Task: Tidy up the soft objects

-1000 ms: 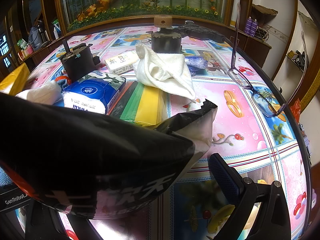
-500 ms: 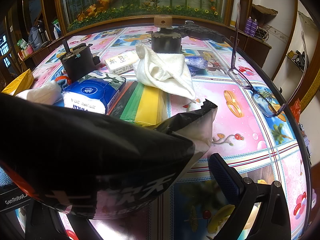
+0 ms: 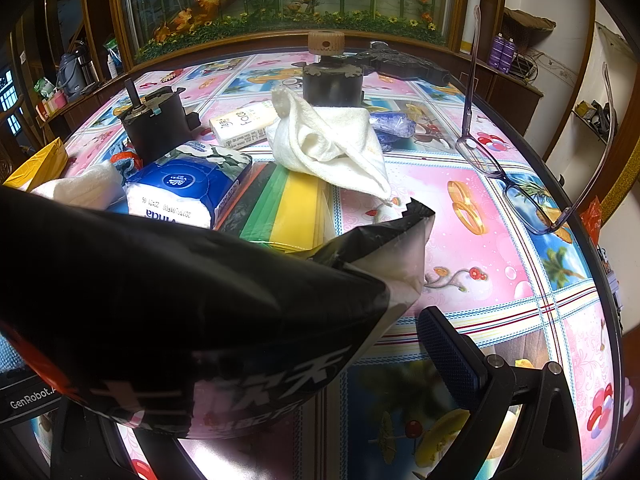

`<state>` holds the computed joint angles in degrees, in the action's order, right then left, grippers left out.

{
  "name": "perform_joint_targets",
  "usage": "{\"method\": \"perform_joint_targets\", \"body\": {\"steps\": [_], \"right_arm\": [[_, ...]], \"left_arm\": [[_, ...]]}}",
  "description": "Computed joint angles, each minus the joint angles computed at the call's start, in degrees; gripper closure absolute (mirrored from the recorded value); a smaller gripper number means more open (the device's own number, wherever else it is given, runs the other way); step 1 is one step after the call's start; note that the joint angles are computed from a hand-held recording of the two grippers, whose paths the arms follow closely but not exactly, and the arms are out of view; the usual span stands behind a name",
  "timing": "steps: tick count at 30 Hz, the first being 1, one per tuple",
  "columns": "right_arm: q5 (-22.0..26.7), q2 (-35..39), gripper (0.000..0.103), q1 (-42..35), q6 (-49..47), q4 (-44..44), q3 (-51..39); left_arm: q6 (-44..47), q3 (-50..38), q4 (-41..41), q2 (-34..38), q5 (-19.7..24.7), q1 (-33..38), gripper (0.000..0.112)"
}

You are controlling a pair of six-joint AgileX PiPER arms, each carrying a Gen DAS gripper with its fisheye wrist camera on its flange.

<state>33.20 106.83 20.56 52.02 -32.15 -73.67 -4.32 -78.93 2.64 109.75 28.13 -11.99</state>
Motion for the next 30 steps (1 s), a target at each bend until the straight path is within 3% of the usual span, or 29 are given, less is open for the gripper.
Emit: {"method": "perform_joint_targets", "body": {"steps": [30], "right_arm": [[0.1,0.0,0.001,0.0,0.0,0.0,-0.1]], "left_arm": [[-4.4,0.1,3.0,0.2,-0.2,-0.7,0.009]]}}
